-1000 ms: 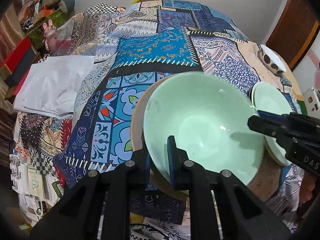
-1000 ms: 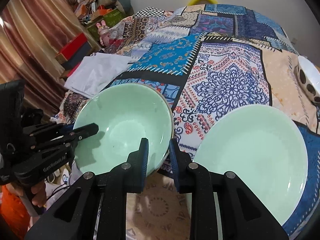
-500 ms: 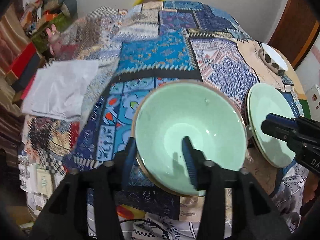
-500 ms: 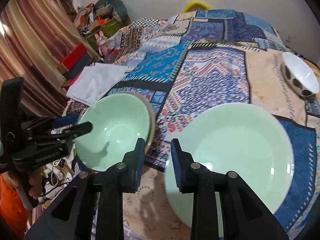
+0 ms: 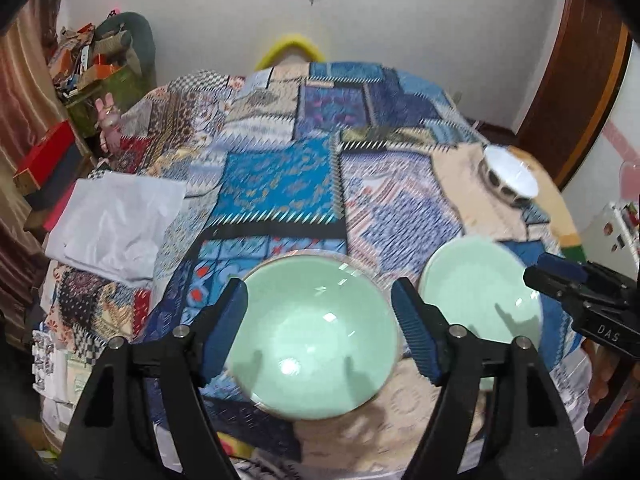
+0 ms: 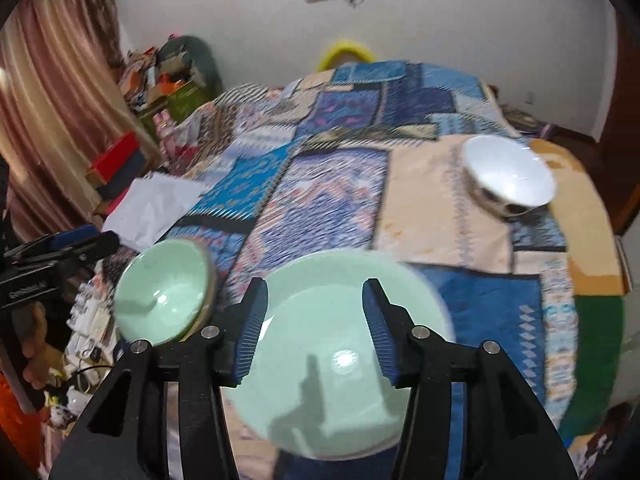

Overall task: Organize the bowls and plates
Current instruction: 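Move both tools over to the white bowl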

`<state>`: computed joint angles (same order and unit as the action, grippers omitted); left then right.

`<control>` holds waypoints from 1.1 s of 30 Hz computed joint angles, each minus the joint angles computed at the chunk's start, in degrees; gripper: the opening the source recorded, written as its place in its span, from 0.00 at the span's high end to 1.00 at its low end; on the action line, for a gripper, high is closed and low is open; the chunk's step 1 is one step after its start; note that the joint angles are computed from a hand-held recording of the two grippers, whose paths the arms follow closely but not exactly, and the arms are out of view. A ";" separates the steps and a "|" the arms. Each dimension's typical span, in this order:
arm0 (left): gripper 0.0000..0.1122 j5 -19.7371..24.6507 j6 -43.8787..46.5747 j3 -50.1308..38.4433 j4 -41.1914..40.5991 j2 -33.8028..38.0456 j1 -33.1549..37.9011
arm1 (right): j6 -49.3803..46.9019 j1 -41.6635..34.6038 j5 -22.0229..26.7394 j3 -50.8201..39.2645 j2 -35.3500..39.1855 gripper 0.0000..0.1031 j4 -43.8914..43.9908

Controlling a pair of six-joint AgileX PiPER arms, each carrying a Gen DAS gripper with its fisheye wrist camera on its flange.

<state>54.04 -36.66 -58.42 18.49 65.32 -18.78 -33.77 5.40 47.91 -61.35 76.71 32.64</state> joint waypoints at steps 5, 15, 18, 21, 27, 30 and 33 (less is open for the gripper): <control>0.25 -0.09 -4.10 -6.50 3.91 5.65 -4.84 | -3.76 -8.14 1.43 -3.94 2.89 0.52 1.84; 0.17 -3.05 -0.44 -20.68 2.53 20.57 -6.67 | -3.09 -17.08 1.42 -14.64 13.75 0.51 1.12; 0.17 -3.27 1.74 -25.27 0.25 25.71 -6.04 | -2.08 -17.94 0.04 -17.22 17.45 0.51 0.11; 0.17 -3.64 3.70 -29.28 -1.65 30.60 -5.48 | -0.78 -18.36 -1.34 -19.89 21.55 0.51 -0.78; 0.17 -2.90 6.76 -38.03 -3.60 40.28 -5.06 | 1.48 -19.67 -0.33 -26.46 29.63 0.52 0.37; 0.17 -1.51 8.55 -43.97 -4.57 45.87 -5.03 | 2.85 -19.85 0.47 -29.83 32.96 0.56 0.53; 0.17 0.08 10.43 -49.73 -6.09 50.76 -4.61 | 3.82 -19.99 1.50 -33.14 35.99 0.60 0.56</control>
